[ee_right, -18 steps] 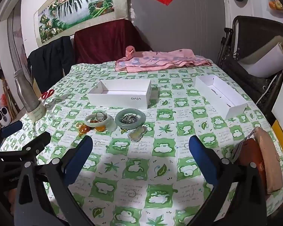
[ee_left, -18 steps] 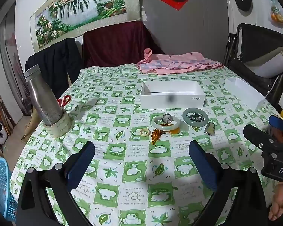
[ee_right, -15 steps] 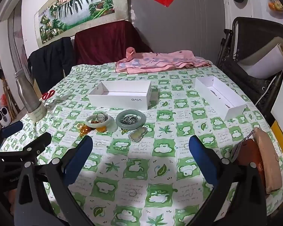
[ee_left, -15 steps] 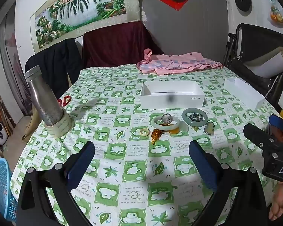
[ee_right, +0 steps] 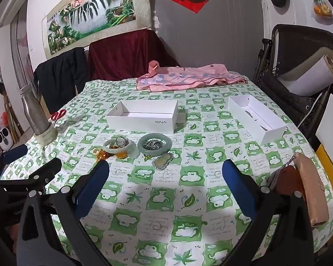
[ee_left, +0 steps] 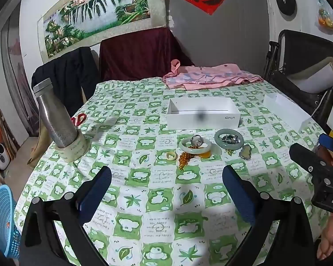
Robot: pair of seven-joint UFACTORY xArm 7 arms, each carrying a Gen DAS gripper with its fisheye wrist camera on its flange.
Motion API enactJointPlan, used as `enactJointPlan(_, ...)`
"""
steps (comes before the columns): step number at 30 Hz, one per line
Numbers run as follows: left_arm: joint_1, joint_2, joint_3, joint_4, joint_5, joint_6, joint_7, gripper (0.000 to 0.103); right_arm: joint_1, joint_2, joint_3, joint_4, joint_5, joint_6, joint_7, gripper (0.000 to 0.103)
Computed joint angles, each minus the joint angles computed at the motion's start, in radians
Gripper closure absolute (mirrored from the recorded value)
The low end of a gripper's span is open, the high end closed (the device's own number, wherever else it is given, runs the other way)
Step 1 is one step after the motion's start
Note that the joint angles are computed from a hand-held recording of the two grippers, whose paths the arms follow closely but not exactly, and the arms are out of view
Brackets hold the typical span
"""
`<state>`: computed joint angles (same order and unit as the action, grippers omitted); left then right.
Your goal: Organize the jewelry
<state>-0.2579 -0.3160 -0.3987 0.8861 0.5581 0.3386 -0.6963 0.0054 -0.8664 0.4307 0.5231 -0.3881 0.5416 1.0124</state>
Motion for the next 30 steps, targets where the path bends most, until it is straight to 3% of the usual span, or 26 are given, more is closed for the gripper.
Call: enactJointPlan(30,-0.001,-0.008,-0.002,-0.001,-0.004,0.006,0.006,0.004,0.003,-0.021,-0.003,0.0,0.006,0.01,-0.006,0.006)
